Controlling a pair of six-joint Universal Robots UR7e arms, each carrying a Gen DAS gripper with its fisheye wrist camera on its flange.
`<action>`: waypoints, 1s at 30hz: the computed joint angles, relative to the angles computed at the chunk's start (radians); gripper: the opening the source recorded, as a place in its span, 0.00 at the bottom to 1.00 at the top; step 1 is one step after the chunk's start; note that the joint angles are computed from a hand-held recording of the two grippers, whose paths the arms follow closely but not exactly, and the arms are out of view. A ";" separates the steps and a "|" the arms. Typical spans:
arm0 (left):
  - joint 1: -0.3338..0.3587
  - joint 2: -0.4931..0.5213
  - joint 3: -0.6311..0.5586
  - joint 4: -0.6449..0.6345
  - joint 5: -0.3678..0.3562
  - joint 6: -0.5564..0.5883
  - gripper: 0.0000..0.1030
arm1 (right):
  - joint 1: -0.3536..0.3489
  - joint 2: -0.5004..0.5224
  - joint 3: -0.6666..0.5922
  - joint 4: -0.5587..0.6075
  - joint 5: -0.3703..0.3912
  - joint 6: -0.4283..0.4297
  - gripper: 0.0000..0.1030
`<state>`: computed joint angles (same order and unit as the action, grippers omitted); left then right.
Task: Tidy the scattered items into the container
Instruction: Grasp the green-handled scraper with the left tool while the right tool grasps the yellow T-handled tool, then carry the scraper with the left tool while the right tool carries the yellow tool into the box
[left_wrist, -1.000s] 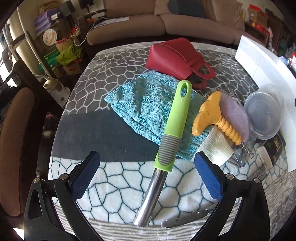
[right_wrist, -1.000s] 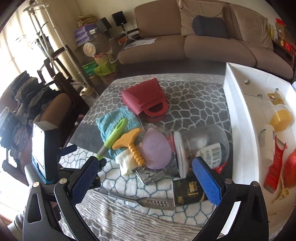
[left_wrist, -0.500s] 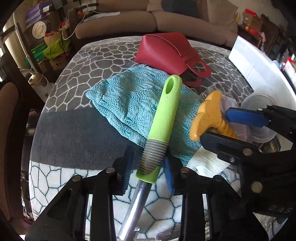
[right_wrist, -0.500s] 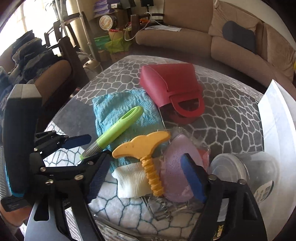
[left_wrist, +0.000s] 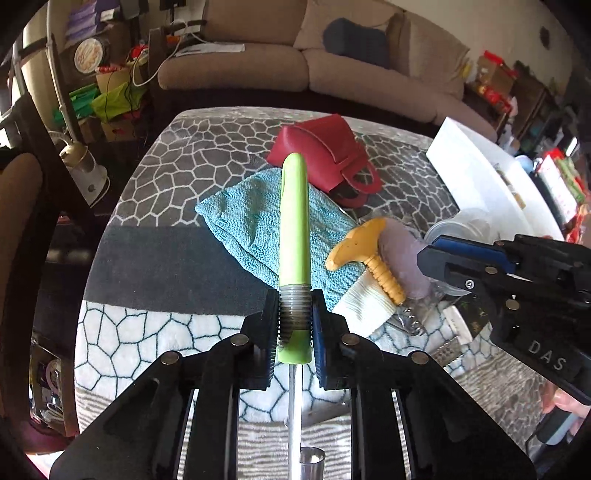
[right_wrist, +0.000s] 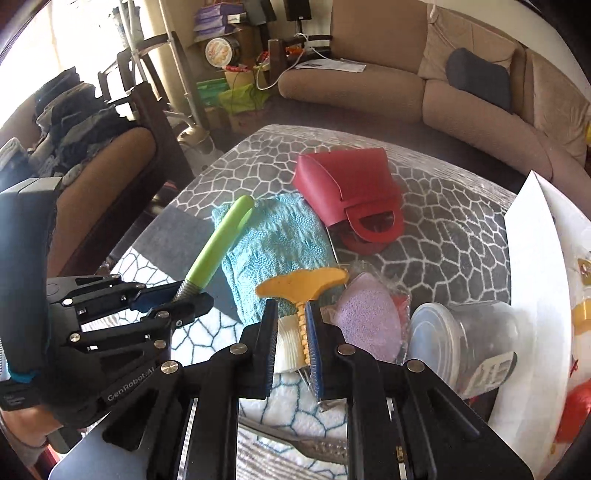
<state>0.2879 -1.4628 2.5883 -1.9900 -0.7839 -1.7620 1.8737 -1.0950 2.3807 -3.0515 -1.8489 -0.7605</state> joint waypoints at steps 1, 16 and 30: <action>-0.028 -0.023 -0.006 0.047 -0.007 -0.033 0.15 | 0.001 -0.016 0.003 0.016 0.005 0.014 0.14; -0.216 -0.285 0.037 0.355 -0.044 -0.237 0.15 | -0.002 0.254 -0.061 -0.185 -0.141 -0.070 0.20; -0.206 -0.133 -0.025 0.208 0.002 -0.210 0.15 | -0.013 0.026 -0.026 -0.065 0.050 0.014 0.13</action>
<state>0.0817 -1.5955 2.5632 -1.7822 -0.7816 -1.9720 1.8609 -1.0692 2.3549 -3.1165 -1.7990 -0.7463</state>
